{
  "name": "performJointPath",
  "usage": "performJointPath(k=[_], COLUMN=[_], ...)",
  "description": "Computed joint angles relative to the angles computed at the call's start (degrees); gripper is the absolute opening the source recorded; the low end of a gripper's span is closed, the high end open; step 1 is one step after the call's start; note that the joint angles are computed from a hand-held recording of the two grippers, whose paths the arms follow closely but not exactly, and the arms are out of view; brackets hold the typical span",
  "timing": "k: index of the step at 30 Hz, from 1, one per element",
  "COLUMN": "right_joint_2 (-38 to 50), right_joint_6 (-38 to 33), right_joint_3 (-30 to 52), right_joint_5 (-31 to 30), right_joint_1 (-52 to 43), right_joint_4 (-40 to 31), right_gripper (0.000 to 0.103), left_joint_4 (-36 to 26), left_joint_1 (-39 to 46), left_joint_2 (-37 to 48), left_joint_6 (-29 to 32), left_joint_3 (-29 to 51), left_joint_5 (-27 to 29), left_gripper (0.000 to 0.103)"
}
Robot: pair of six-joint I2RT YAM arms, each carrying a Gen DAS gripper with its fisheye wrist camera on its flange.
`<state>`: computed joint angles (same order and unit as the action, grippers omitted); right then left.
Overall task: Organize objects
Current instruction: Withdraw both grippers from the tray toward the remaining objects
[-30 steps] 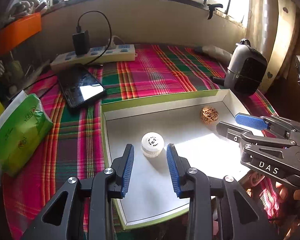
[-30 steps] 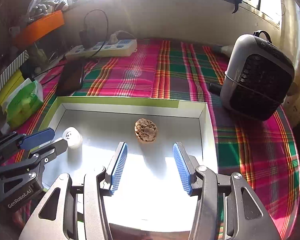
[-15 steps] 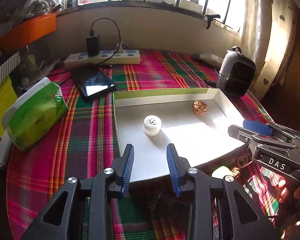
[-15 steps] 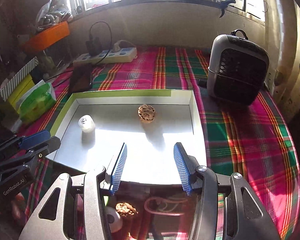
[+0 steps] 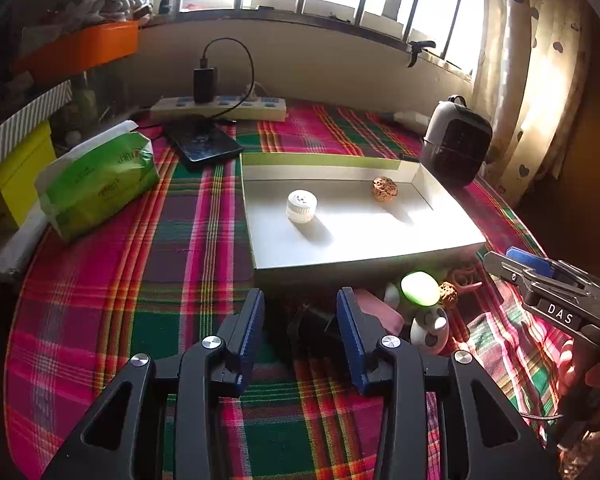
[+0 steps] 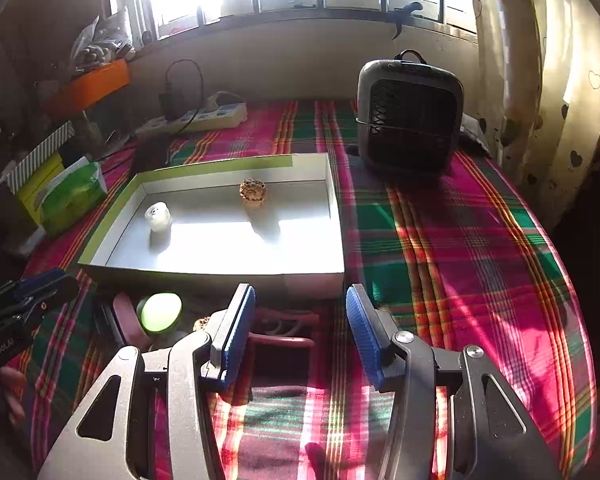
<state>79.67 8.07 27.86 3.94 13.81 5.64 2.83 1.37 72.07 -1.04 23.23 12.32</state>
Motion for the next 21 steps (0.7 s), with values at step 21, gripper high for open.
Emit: performJointPath(k=[21], right_joint_2=[3.0], right_joint_6=[-1.44], right_joint_3=[-4.1], right_joint_5=[-3.75], right_joint_1=[-3.69], right_joint_4=[4.13], right_gripper=[0.049], left_joint_4=[-1.26], left_joint_1=[-6.93], left_joint_2=[2.87], left_joint_6=[-4.77], left_joint_3=[-0.85], left_joint_5=[-3.34], left_gripper=[0.04])
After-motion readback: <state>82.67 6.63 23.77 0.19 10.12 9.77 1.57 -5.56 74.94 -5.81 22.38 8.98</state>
